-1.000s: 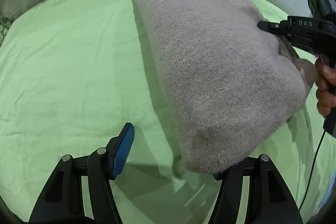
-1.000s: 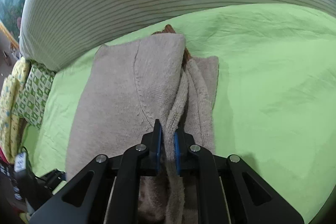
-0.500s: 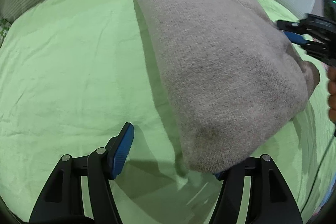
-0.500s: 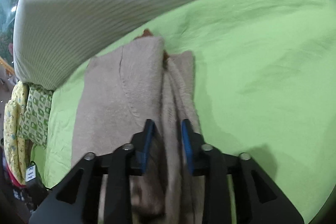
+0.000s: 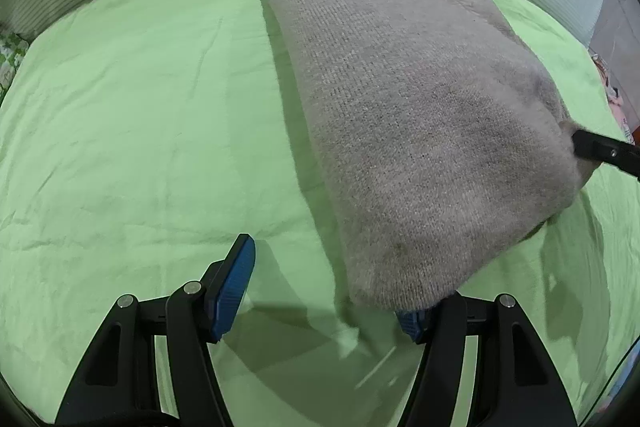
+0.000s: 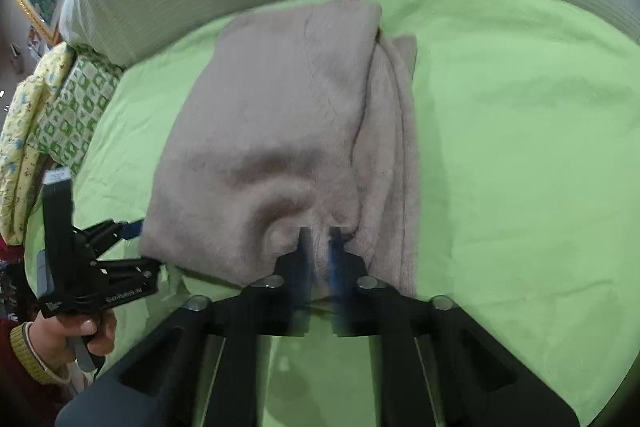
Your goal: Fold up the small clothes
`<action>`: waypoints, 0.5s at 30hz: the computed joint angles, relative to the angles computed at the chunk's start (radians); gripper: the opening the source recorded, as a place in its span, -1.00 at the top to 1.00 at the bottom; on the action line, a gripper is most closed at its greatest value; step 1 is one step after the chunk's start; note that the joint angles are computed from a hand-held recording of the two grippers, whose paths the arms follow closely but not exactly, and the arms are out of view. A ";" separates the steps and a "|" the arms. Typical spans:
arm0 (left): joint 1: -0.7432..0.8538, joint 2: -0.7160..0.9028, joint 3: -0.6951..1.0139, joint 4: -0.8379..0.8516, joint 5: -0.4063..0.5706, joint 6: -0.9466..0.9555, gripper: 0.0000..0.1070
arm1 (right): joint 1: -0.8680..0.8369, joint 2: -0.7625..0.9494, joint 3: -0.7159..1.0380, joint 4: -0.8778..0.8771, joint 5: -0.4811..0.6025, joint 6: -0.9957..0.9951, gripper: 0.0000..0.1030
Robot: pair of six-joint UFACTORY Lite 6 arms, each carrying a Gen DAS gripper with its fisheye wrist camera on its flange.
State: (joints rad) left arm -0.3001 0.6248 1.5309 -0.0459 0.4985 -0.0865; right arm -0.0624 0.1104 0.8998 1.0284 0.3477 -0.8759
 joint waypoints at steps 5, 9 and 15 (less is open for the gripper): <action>0.029 -0.005 0.032 -0.236 0.032 0.203 0.41 | -0.130 -0.171 -0.077 0.138 0.042 -0.119 0.86; 0.037 0.012 0.007 -0.324 0.020 0.274 0.56 | -0.142 -0.107 -0.123 0.203 0.031 -0.200 0.86; 0.058 0.025 -0.011 -0.423 0.008 0.385 0.56 | -0.141 -0.045 -0.199 0.444 -0.002 -0.427 0.87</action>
